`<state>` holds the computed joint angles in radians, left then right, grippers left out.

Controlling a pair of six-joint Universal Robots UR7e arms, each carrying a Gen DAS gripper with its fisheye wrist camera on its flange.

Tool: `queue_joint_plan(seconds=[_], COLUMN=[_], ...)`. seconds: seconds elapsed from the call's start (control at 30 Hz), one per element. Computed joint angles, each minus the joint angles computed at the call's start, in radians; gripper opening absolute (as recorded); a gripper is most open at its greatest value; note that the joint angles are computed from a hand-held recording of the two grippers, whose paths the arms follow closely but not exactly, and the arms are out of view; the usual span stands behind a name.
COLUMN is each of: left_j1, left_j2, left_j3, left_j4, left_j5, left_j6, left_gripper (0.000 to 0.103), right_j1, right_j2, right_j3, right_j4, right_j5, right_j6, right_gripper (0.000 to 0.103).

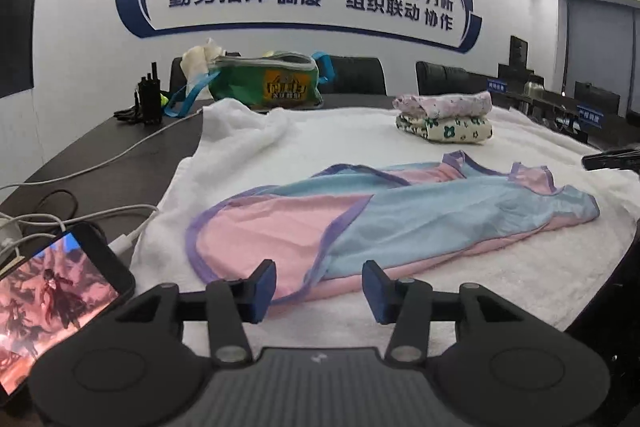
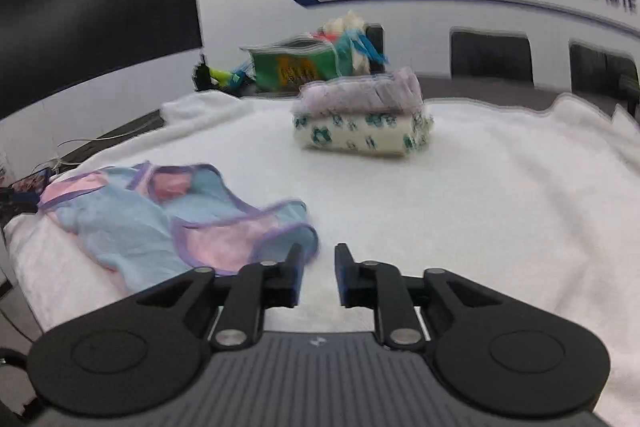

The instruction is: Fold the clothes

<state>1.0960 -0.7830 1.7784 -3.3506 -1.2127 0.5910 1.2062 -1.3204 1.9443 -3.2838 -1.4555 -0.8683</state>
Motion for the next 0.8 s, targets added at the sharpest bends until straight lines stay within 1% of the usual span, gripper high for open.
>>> queue_joint_plan(seconds=[0.07,0.1,0.13,0.2,0.27,0.3,0.37,0.4,0.43,0.47,0.5,0.6,0.67,0.73,0.8], left_j1=[0.001,0.004,0.007,0.011,0.015,0.018,0.027,0.032,0.036,0.04,0.042,0.045,0.038,0.026,0.017], left_j2=[0.015,0.023,0.031,0.043,0.049,0.047,0.045,0.045,0.045,0.045,0.042,0.016,0.005,0.001,-0.011], left_j3=[-0.023,-0.038,-0.053,-0.077,-0.095,-0.099,-0.106,-0.11,-0.115,-0.12,-0.127,-0.133,-0.122,-0.099,-0.063], left_j4=[0.022,0.041,0.061,0.092,0.123,0.141,0.166,0.171,0.173,0.176,0.192,0.258,0.281,0.286,0.266], left_j5=[0.008,0.004,0.001,-0.008,-0.023,-0.037,-0.056,-0.06,-0.063,-0.067,-0.066,-0.098,-0.1,-0.081,-0.096], left_j6=[0.019,0.028,0.037,0.045,0.05,0.052,0.055,0.048,0.036,0.025,0.006,-0.012,-0.005,-0.002,-0.015], left_gripper=[0.046,0.046,0.046,0.046,0.046,0.046,0.046,0.043,0.028,0.018,0.004,0.001,0.001,0.001,0.0], right_j1=[0.011,0.021,0.032,0.061,0.074,0.077,0.073,0.063,0.056,0.058,0.06,0.065,0.068,0.072,0.074], right_j2=[-0.028,-0.034,-0.034,-0.024,-0.001,0.014,0.038,0.029,0.025,0.027,0.03,0.026,0.015,0.004,-0.012], right_j3=[0.038,0.052,0.064,0.084,0.095,0.093,0.071,0.068,0.063,0.055,0.046,0.023,0.01,-0.004,-0.009], right_j4=[0.051,0.083,0.109,0.133,0.106,0.089,0.08,0.099,0.116,0.128,0.14,0.176,0.199,0.221,0.248], right_j5=[0.029,0.031,0.022,-0.026,-0.066,-0.084,-0.108,-0.091,-0.082,-0.086,-0.09,-0.115,-0.142,-0.168,-0.185], right_j6=[-0.093,-0.139,-0.189,-0.29,-0.355,-0.371,-0.353,-0.337,-0.326,-0.326,-0.325,-0.333,-0.346,-0.359,-0.376], right_gripper=[0.032,0.048,0.058,0.059,0.059,0.059,0.058,0.055,0.039,0.03,0.0,0.001,0.001,0.001,0.001])
